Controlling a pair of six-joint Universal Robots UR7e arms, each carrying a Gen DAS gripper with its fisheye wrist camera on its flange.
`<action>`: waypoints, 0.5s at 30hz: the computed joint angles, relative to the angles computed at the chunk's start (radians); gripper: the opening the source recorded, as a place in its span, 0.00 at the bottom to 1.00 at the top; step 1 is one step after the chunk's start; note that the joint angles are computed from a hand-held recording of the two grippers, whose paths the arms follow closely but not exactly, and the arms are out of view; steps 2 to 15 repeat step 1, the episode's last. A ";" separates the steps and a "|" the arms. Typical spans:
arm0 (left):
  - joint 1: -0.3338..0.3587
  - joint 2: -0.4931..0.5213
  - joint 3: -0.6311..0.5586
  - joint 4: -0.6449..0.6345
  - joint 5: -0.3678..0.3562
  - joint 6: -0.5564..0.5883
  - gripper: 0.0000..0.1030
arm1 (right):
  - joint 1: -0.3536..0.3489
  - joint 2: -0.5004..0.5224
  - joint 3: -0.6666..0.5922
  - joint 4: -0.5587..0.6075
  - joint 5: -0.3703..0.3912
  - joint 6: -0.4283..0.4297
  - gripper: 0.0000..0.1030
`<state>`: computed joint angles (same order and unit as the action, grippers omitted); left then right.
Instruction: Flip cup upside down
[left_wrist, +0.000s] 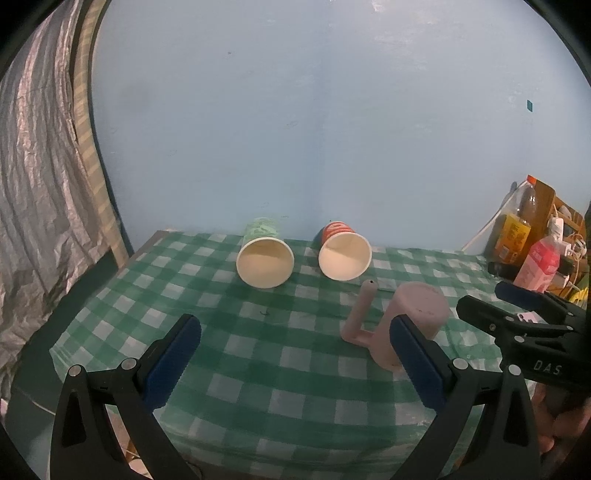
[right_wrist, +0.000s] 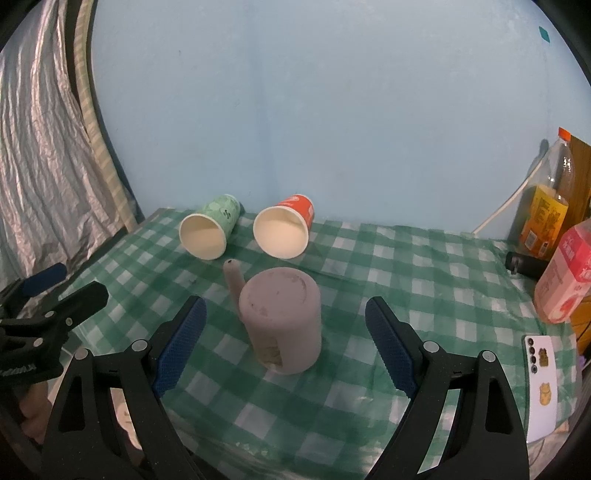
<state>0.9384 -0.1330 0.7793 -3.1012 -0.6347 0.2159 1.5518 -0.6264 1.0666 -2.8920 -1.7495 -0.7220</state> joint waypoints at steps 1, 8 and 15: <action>0.000 0.001 -0.001 -0.002 0.001 0.000 1.00 | 0.000 0.000 0.000 0.000 0.000 -0.001 0.85; 0.000 0.001 -0.001 -0.002 0.001 0.000 1.00 | 0.000 0.000 0.000 0.000 0.000 -0.001 0.85; 0.000 0.001 -0.001 -0.002 0.001 0.000 1.00 | 0.000 0.000 0.000 0.000 0.000 -0.001 0.85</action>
